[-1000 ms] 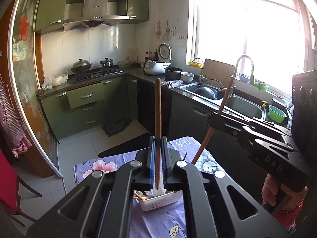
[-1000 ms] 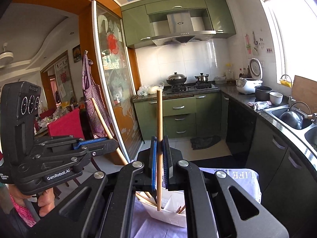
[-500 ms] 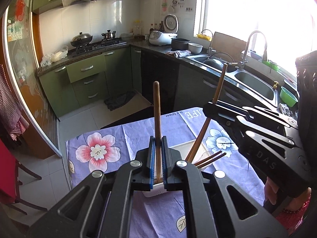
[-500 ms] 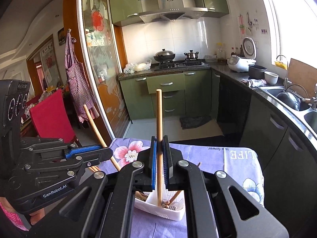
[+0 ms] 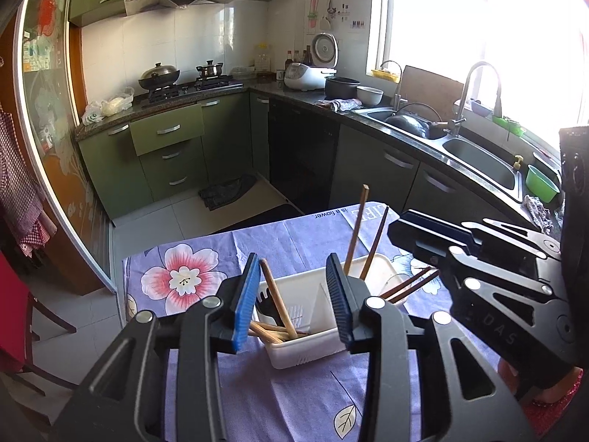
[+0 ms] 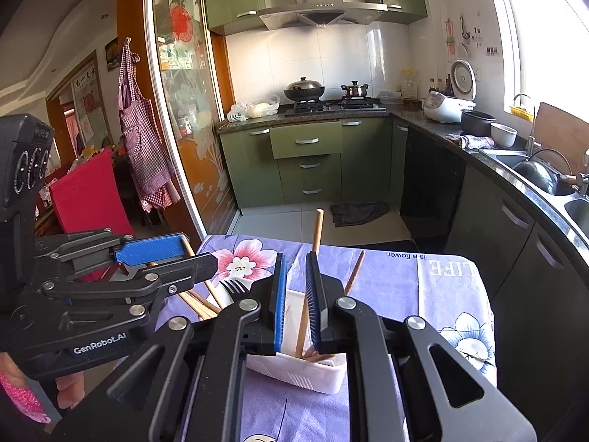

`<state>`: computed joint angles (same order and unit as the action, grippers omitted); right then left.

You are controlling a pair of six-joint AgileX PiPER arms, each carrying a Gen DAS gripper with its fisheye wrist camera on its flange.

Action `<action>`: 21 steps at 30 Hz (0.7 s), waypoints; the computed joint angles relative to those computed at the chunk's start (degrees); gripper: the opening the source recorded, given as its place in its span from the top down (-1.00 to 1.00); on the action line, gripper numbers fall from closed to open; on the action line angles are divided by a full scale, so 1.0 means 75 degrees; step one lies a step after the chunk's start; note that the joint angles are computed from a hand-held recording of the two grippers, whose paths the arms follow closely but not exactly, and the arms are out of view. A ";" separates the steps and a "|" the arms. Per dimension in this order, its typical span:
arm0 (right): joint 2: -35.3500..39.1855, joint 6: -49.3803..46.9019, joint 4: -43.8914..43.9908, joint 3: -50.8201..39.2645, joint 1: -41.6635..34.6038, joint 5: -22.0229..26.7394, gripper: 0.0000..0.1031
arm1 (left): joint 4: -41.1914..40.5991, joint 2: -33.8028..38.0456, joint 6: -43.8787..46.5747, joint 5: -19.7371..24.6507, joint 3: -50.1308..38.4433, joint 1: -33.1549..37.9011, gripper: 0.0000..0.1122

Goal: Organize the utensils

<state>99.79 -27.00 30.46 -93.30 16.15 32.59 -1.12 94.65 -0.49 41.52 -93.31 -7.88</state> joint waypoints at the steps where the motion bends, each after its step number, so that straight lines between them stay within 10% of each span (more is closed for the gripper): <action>1: -0.0247 -0.0143 0.0131 0.0262 -0.0019 -0.0150 0.73 | -0.0061 -0.0099 0.0030 -0.0041 0.0071 0.0023 0.35; 6: -0.1865 -0.1250 0.1210 0.2011 -0.0316 -0.0974 -0.01 | -0.0379 -0.1213 0.0077 -0.0912 0.1221 0.0200 -0.31; 11: -0.3651 -0.3009 0.2891 0.4265 -0.0818 -0.1823 -0.84 | 0.1663 -0.2693 -0.1829 -0.2121 0.3133 -0.0177 -0.71; 21: -0.6598 -0.2993 0.2938 0.7920 -0.0717 -0.3303 -0.91 | 0.4884 -0.4754 -0.5344 -0.2458 0.6036 -0.0643 -0.71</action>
<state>50.30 -49.45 52.49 -33.90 10.77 7.81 35.51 58.99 -40.57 23.08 -48.04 -12.70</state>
